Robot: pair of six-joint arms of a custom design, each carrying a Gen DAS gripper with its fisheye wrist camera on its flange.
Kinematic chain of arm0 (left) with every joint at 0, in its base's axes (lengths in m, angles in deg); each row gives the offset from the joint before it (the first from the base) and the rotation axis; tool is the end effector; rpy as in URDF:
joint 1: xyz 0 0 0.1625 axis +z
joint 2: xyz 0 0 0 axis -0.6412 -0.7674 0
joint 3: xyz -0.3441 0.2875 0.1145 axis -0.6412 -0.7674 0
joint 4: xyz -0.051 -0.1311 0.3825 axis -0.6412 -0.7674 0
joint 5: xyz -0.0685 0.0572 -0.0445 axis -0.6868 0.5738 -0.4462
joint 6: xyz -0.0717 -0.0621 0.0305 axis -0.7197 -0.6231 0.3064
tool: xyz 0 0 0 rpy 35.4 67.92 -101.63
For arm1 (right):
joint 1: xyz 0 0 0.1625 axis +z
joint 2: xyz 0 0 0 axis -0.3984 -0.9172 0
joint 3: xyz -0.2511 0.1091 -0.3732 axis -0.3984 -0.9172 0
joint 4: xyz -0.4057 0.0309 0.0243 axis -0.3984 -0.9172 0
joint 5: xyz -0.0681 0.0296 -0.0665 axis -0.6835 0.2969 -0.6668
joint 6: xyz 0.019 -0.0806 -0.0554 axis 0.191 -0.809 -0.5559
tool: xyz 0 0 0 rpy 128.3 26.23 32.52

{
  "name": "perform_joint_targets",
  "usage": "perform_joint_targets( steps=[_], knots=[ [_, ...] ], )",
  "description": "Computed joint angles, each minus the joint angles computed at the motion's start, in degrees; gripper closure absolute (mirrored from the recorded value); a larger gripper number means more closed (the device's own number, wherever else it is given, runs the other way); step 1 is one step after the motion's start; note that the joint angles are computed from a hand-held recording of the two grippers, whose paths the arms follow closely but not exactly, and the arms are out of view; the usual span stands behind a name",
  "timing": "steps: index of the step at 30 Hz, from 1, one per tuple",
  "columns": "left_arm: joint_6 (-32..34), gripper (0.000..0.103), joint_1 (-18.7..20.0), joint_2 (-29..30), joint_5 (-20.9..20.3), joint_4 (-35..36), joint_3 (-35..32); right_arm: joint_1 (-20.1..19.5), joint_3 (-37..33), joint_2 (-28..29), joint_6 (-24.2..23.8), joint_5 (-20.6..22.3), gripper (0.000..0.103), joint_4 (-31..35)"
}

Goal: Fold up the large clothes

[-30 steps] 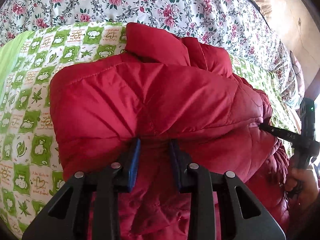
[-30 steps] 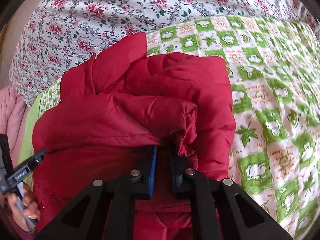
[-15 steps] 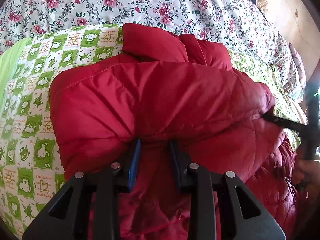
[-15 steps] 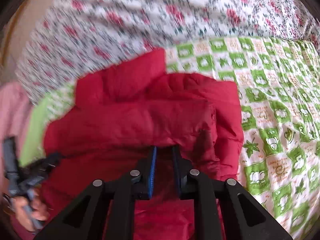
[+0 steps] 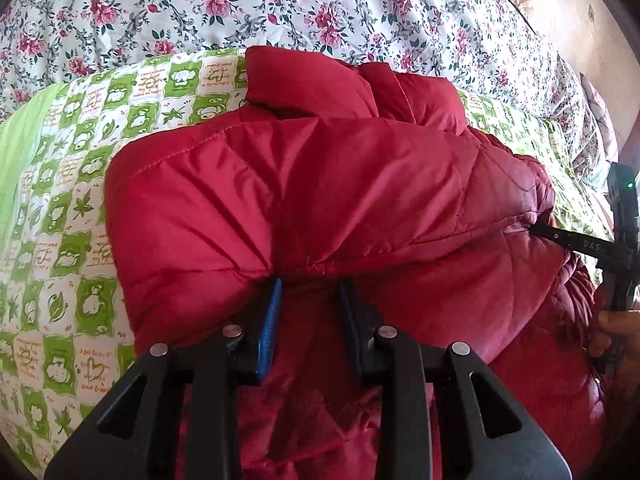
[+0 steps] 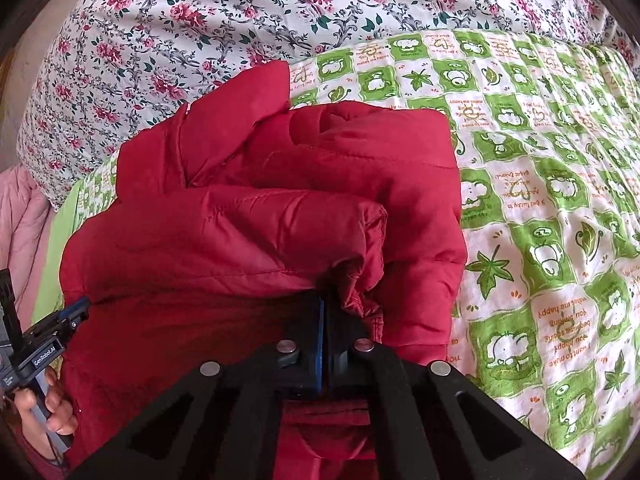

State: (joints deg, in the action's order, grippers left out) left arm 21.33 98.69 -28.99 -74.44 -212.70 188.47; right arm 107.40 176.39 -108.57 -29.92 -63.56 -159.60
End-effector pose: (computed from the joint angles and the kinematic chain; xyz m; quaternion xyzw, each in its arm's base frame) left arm -0.1670 -0.6452 0.1099 0.2332 0.8994 -0.2783 0.2436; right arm 0.0354 -0.5762 0.2109 0.0705 -0.8909 0.3527 0.2774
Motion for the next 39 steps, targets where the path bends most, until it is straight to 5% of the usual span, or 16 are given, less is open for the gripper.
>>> perform_joint_targets(
  steps=[13, 22, 24, 35, 39],
  knots=[
    [-8.38, 0.076, -1.01, -12.51, -0.89, -7.35, 17.3, 1.24, 3.05, -0.85, -1.0, -2.32, 0.103, -3.81],
    [-15.07, 0.075, -2.25, -18.66, 0.67, -9.07, 27.35, 1.38, 12.05, -7.4, -0.98, 0.12, 0.083, -5.81],
    [-15.99, 0.075, -2.71, -19.7, 0.86, -9.42, 29.28, 1.13, 14.29, -9.34, -0.79, 0.15, 0.067, -4.69],
    [-20.95, 0.075, -4.47, -26.64, 0.95, -7.11, 36.87, -3.67, 29.44, -21.32, -1.95, 5.59, 0.061, -2.82],
    [-22.73, 0.075, -4.87, -28.51, 1.16, -6.1, 38.93, -4.92, 33.24, -26.08, -2.4, 6.55, 0.048, -3.21]
  ],
)
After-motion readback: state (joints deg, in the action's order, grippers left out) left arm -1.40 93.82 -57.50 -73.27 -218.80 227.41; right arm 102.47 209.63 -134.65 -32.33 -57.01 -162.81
